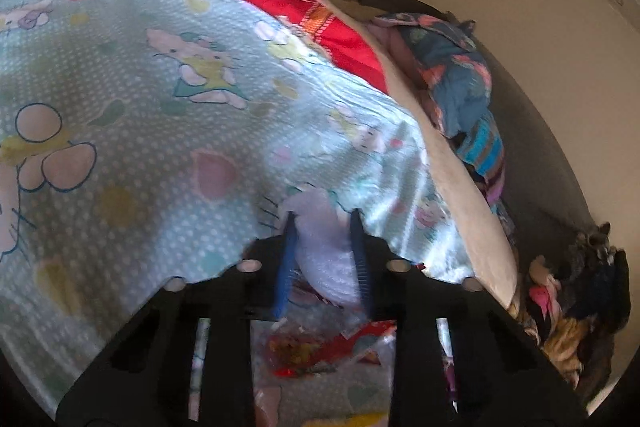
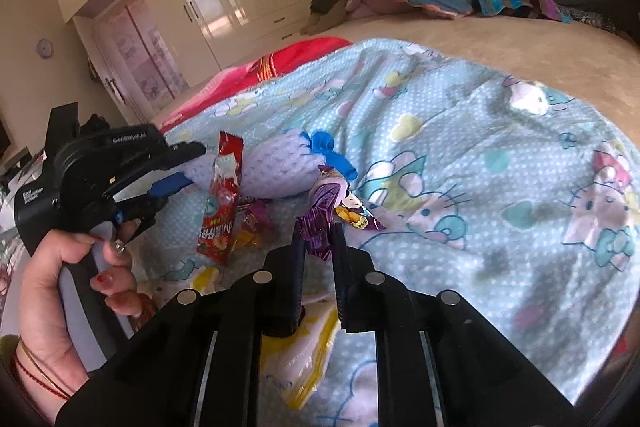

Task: Collect trash
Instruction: 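Grasp the white foam net with the left tool while the right tool grasps a purple wrapper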

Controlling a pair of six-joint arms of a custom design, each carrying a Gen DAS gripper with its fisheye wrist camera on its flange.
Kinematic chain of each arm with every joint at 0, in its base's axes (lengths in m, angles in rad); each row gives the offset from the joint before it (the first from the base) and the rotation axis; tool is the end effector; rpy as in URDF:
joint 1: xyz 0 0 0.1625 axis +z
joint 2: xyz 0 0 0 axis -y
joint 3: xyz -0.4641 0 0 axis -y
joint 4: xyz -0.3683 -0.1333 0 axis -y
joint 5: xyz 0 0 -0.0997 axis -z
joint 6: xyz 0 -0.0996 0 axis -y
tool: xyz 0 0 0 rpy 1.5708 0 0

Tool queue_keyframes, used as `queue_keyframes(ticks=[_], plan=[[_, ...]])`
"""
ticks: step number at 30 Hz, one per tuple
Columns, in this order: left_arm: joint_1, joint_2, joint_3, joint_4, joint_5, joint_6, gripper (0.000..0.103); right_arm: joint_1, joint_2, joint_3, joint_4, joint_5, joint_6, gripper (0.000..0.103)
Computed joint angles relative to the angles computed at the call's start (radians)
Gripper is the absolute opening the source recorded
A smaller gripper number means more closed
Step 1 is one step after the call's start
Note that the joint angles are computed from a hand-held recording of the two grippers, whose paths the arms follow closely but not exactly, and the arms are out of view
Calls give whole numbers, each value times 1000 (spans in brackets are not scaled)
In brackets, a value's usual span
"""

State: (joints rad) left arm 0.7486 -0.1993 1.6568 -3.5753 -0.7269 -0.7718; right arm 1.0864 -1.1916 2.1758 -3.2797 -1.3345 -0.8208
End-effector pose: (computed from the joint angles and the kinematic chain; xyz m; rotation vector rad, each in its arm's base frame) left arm -0.3100 -0.5715 -0.1162 -0.2616 2.6050 -1.3433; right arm -0.1010 -0.5282 0.2805 0.5726 -2.6452 1.0092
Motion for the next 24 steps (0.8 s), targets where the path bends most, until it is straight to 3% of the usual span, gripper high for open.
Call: queue_keyframes(ticks=[16,24], plan=[[-122,6,21,-72,32,157,15,-87,-135,59,-1,112,14,12],[-208,42,2,-172,142,285,14,-124,-221,75,101,159,-40,12]])
